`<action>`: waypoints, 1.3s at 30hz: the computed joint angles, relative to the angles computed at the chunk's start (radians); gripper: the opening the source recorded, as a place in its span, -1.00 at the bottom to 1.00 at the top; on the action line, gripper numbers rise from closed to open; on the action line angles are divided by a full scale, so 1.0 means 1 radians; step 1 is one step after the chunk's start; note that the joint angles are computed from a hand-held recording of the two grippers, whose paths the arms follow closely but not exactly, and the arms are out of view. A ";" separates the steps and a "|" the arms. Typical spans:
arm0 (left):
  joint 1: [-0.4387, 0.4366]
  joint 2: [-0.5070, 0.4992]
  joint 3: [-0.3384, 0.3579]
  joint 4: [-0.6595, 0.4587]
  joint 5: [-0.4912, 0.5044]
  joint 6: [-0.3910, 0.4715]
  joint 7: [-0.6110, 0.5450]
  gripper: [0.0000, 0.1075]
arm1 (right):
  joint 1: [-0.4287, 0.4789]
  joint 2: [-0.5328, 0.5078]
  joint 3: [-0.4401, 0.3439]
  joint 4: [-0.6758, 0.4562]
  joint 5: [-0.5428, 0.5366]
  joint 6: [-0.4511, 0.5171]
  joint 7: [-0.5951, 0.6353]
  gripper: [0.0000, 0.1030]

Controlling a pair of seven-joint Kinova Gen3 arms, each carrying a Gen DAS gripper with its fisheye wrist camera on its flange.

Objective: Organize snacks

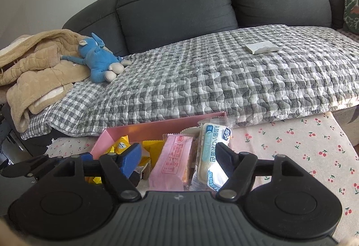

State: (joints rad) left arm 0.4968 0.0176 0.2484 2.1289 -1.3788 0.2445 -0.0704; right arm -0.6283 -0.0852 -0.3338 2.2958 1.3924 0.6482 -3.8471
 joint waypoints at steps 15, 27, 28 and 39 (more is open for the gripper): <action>-0.043 -0.156 0.133 0.062 0.392 0.181 -0.290 0.84 | -0.077 -0.086 -0.156 0.008 -0.250 0.218 0.136 0.81; -0.066 -0.258 0.243 0.036 0.743 0.440 -0.442 0.88 | -0.200 -0.031 -0.242 -0.079 -0.451 0.440 0.184 0.99; -0.069 -0.266 0.249 0.032 0.765 0.452 -0.453 0.89 | -0.215 -0.019 -0.243 -0.095 -0.469 0.467 0.194 0.99; -0.144 -0.311 0.389 0.024 0.785 0.553 -0.401 0.92 | -0.323 0.008 -0.208 -0.141 -0.545 0.560 0.196 0.99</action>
